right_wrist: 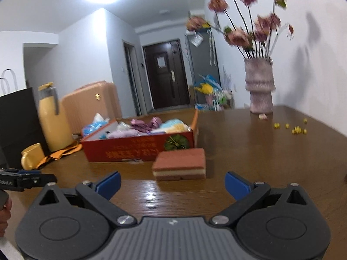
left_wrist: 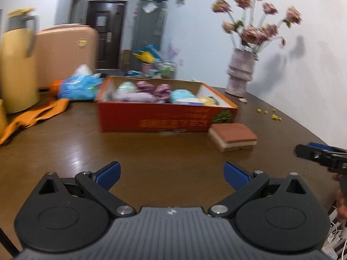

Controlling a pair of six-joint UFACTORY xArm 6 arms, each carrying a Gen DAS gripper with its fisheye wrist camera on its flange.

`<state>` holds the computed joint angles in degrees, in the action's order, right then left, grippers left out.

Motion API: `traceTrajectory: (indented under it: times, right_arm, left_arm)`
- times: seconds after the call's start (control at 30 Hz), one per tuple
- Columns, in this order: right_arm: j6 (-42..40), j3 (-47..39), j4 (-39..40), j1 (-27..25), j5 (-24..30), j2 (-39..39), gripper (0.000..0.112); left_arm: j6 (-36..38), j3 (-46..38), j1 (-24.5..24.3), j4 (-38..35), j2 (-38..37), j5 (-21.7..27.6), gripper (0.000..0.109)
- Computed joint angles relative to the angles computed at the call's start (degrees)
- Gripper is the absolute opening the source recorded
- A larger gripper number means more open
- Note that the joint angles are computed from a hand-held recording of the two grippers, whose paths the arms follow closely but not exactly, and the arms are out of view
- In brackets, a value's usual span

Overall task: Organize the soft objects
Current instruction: 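Move both grippers toward the brick-coloured sponge and close on it, then lift the sponge with both grippers and turn it upright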

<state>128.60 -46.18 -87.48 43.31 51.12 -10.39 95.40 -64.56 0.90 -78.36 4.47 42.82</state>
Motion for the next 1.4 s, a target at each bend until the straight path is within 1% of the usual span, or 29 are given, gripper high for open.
traceTrajectory:
  times: [0.03, 0.07, 0.13, 0.2, 0.23, 0.3, 0.33, 0.37, 0.4, 0.43, 0.5, 0.53, 0.57, 0.6, 0.63, 0.67, 0.77, 0.87, 0.93, 0.97, 1.03, 1.1, 1.13, 1.17, 1.2, 1.23, 1.27, 1.3, 1.4]
  right_arm:
    - [0.5, 0.2, -0.4, -1.6, -1.8, 0.0, 0.099]
    - [0.9, 0.2, -0.6, -3.7, -4.1, 0.1, 0.095]
    - [1.4, 0.0, -1.5, -7.3, -7.9, 0.8, 0.090]
    - [1.7, -0.8, -2.0, -11.0, -11.4, 1.9, 0.084]
    - [2.2, -1.5, -2.9, -13.1, -13.7, 2.8, 0.079]
    - [2.5, -3.3, -3.9, -16.7, -17.9, 4.8, 0.073]
    - [2.9, -4.2, -5.1, -18.3, -20.0, 5.8, 0.067]
    - [3.3, -5.3, -6.0, -19.7, -21.9, 6.9, 0.062]
    - [3.5, -6.5, -6.7, -21.1, -23.6, 8.2, 0.060]
    - [3.5, -7.6, -7.0, -22.0, -24.8, 9.3, 0.056]
    - [4.2, -9.7, -8.3, -23.4, -26.5, 11.8, 0.054]
    - [4.7, -10.5, -8.6, -24.0, -27.3, 12.9, 0.052]
    - [5.2, -11.2, -9.1, -24.6, -28.2, 13.8, 0.047]
    - [6.3, -11.9, -9.9, -25.0, -29.3, 14.9, 0.045]
    - [9.8, -12.5, -13.0, -25.3, -30.2, 15.5, 0.045]
    - [11.2, -13.0, -14.0, -25.4, -30.7, 15.9, 0.044]
    - [8.6, -13.6, -11.8, -24.5, -30.4, 16.4, 0.044]
    - [8.2, -14.2, -11.8, -23.7, -32.2, 16.8, 0.043]
    - [8.4, -14.9, -12.4, -22.9, -34.4, 17.1, 0.043]
    - [7.0, -15.2, -11.8, -22.4, -35.3, 17.3, 0.043]
    - [1.2, -16.2, -9.3, -21.6, -37.4, 17.9, 0.044]
    - [-2.0, -17.6, -7.6, -21.0, -39.1, 18.9, 0.045]
    - [-3.8, -18.4, -6.2, -20.7, -39.1, 19.6, 0.045]
    - [-5.2, -19.2, -4.9, -20.3, -38.8, 20.2, 0.047]
    - [-5.8, -19.9, -4.1, -19.9, -38.3, 20.7, 0.047]
    - [-7.1, -20.5, -2.6, -19.2, -36.8, 21.1, 0.047]
    - [-9.8, -20.6, 0.0, -18.1, -34.2, 20.9, 0.047]
    - [-11.4, -20.6, 1.5, -16.8, -31.0, 20.3, 0.047]
    - [-9.2, -17.6, 0.2, -14.8, -26.3, 16.4, 0.049]
  left_arm:
    - [0.3, -1.2, -1.5, -0.5, 1.1, -0.2, 0.101]
    - [-0.4, -2.8, -3.2, -0.3, 2.6, -0.6, 0.098]
    - [-3.5, -6.1, -6.4, 2.2, 5.4, -1.5, 0.089]
    - [-6.1, -9.9, -8.8, 3.5, 8.7, -1.0, 0.080]
    - [-7.9, -12.0, -10.0, 4.4, 10.5, -0.9, 0.078]
    - [-12.0, -16.7, -12.1, 7.0, 14.5, -0.8, 0.069]
    - [-14.3, -19.6, -12.8, 8.5, 16.8, -0.1, 0.067]
    - [-17.1, -22.6, -13.4, 10.0, 19.1, 0.7, 0.060]
    - [-20.6, -26.0, -13.8, 12.2, 21.7, 1.8, 0.049]
    - [-23.9, -28.8, -14.1, 14.1, 23.8, 2.7, 0.045]
    - [-31.6, -35.3, -14.0, 17.9, 28.7, 6.1, 0.039]
    - [-34.2, -37.4, -13.9, 19.2, 30.2, 7.5, 0.037]
    - [-35.4, -39.2, -13.4, 18.9, 31.6, 9.7, 0.036]
    - [-35.7, -40.1, -13.0, 18.6, 32.2, 11.1, 0.031]
    - [-35.2, -40.3, -12.7, 18.0, 32.4, 11.9, 0.027]
    - [-34.5, -40.3, -12.4, 17.7, 32.4, 12.7, 0.024]
    - [-35.3, -39.2, -12.0, 18.8, 31.3, 12.1, 0.023]
    - [-35.6, -35.5, -10.2, 19.4, 28.5, 12.7, 0.023]
    - [-33.3, -30.0, -8.4, 18.0, 24.8, 11.8, 0.024]
    - [-31.1, -25.9, -7.4, 16.3, 22.2, 10.8, 0.024]
    - [-26.4, -19.2, -5.6, 13.7, 17.7, 9.5, 0.026]
    - [-23.5, -14.1, -3.7, 13.7, 13.6, 10.3, 0.029]
    - [-23.6, -13.2, -2.6, 15.1, 12.5, 12.6, 0.030]
    - [-23.9, -13.6, -1.3, 17.5, 12.3, 16.6, 0.035]
    - [-23.2, -14.8, 0.1, 19.6, 12.7, 21.3, 0.036]
    - [-22.0, -16.0, 1.1, 20.5, 13.1, 24.7, 0.037]
    - [-19.8, -16.1, 2.2, 19.7, 12.7, 26.6, 0.041]
    - [-17.4, -15.5, 3.2, 17.7, 12.0, 26.5, 0.045]
    - [-14.7, -16.3, 4.4, 12.9, 11.8, 24.0, 0.048]
